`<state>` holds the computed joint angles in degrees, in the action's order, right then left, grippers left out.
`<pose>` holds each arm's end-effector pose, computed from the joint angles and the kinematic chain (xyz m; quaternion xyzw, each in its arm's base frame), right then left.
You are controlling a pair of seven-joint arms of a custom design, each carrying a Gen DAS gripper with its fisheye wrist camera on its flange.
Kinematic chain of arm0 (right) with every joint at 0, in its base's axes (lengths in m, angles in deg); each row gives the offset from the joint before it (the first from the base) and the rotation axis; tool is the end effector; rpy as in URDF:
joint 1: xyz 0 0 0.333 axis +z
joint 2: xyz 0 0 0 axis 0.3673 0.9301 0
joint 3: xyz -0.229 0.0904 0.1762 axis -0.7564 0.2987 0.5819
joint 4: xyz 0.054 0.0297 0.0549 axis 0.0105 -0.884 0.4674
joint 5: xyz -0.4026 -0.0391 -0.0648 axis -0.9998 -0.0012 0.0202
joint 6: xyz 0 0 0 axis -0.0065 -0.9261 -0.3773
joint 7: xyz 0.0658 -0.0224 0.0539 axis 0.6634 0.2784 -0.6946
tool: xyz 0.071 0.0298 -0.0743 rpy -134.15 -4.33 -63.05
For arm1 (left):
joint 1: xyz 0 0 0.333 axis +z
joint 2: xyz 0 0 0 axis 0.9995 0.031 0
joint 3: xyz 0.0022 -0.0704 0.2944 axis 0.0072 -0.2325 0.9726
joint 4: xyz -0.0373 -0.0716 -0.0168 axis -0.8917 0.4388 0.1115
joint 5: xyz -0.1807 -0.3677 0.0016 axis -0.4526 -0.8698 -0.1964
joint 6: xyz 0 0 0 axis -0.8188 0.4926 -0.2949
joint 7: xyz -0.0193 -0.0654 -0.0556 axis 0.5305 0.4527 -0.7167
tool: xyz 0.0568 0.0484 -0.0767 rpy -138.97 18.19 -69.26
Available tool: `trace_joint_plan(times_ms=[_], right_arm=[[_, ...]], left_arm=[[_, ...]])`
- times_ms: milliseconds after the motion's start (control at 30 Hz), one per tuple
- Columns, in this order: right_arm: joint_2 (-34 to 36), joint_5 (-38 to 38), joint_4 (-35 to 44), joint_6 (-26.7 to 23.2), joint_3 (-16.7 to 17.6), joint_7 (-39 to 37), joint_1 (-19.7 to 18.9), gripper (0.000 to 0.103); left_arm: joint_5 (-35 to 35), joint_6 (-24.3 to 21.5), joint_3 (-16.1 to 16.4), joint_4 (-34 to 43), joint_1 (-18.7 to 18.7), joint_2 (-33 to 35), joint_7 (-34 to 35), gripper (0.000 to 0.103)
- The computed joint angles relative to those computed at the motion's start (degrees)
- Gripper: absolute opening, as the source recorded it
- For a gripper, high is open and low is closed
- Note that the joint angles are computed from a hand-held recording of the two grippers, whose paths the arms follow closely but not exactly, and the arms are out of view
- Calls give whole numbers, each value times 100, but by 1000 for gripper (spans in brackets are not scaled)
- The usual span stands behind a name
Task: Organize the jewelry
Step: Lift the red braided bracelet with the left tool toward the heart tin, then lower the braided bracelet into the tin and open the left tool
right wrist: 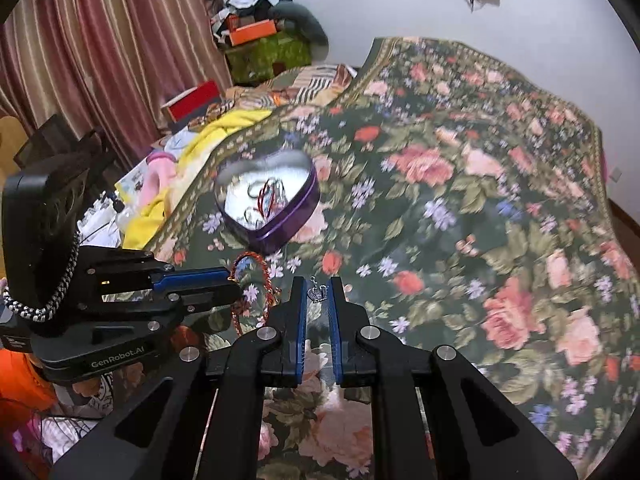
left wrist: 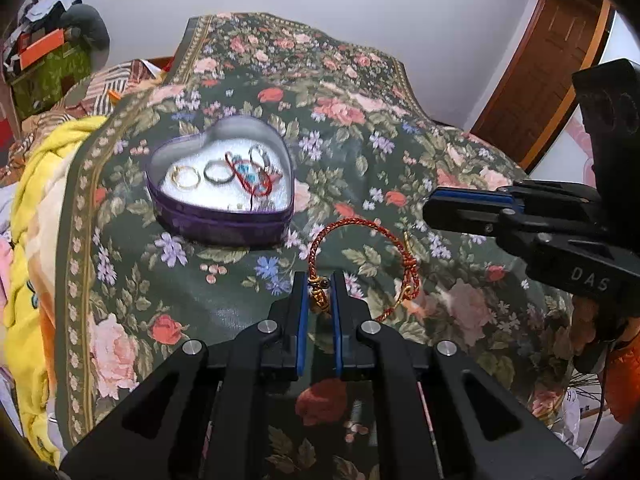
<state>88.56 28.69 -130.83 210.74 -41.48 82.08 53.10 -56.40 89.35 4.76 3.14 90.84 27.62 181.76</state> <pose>0.6612 0.3485 0.3423 -0.6718 0.6544 -0.1890 0.2911 0.7239 -0.2045 0.2914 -0.3903 0.8475 -0.3590 0.0207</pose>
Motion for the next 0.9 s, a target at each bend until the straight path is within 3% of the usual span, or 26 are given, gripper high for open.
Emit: trace_joint_plan(times_ms=[100, 400, 667, 900], right_arm=[[-53, -135, -46, -68, -134, 145, 114, 9], [5, 105, -153, -77, 55, 165, -99, 9], [-3, 80, -205, -29, -27, 286, -68, 9], [111, 79, 71, 175, -84, 304, -52, 9]], left_arm=[[-236, 97, -200, -161, 164, -166, 264, 9], [-1445, 191, -678, -546, 478, -799, 1575, 9], [-1998, -210, -280, -594, 221, -1086, 1898, 9], [-1967, 6, 32, -293, 24, -891, 1647, 9]])
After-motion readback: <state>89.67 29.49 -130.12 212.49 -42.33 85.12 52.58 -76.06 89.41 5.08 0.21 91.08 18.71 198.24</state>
